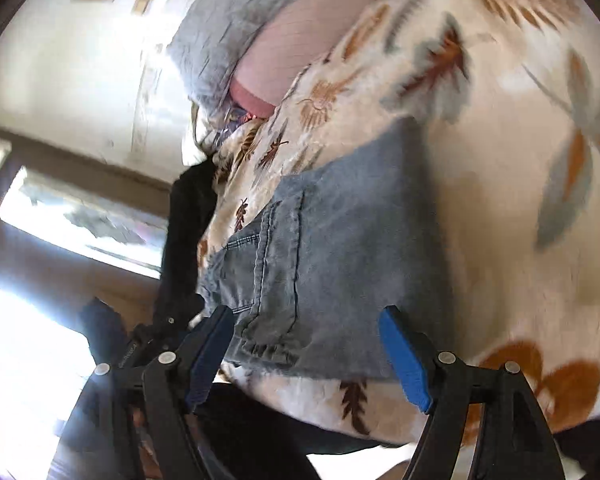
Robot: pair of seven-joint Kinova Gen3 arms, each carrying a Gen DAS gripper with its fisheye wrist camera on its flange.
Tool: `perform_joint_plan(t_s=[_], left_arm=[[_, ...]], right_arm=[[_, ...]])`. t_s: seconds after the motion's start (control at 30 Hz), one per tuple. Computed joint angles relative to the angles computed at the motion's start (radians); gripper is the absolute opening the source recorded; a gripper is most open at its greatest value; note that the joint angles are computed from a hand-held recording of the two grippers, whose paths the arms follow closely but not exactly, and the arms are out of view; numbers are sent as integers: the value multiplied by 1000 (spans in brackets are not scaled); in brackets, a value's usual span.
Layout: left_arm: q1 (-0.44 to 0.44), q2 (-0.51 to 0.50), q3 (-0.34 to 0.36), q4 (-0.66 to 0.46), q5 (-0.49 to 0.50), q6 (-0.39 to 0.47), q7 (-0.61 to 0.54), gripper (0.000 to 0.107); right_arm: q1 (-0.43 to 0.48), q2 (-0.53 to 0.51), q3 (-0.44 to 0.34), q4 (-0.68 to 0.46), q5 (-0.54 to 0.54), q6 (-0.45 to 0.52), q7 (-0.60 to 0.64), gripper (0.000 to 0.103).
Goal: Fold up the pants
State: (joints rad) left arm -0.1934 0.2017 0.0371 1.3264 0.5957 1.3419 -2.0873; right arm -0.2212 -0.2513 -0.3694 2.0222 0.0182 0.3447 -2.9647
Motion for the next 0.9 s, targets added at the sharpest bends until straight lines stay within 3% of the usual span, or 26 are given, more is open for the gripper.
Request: perform_joint_plan(t_s=[0.1,0.2,0.33,0.43,0.47,0.53,0.63,0.77,0.9], left_arm=[[-12,45,-3,-37,28,112,50,91],[-51,89,37,-48,90,193,118,91],[34,88,14,-28,8,145,200,90],[49,67,27,-12,-31,114,213,90],[53,58,40,-12,-56,106,225,86],[111,63,16,-44,-122,123,230,17],[121,43,30,-36,-165,103,258,17],[113,-26,20,26,-159,54,216,17],[111,2,11,53,-167,50,225,17]], right_arm=[[-4,-33,-16,68,-37,-100,-34,78],[40,-34,-70,75,-42,-134,-38,78],[52,-27,-81,96,-58,-174,-29,78],[57,-43,-78,124,-80,-202,-13,78],[52,-44,-71,133,-90,-215,-5,78],[56,-40,-69,143,-108,-231,9,78],[52,-49,-55,155,-135,-245,33,78],[126,-94,-94,128,-132,-192,51,78],[94,-82,-30,64,-114,-143,114,78]])
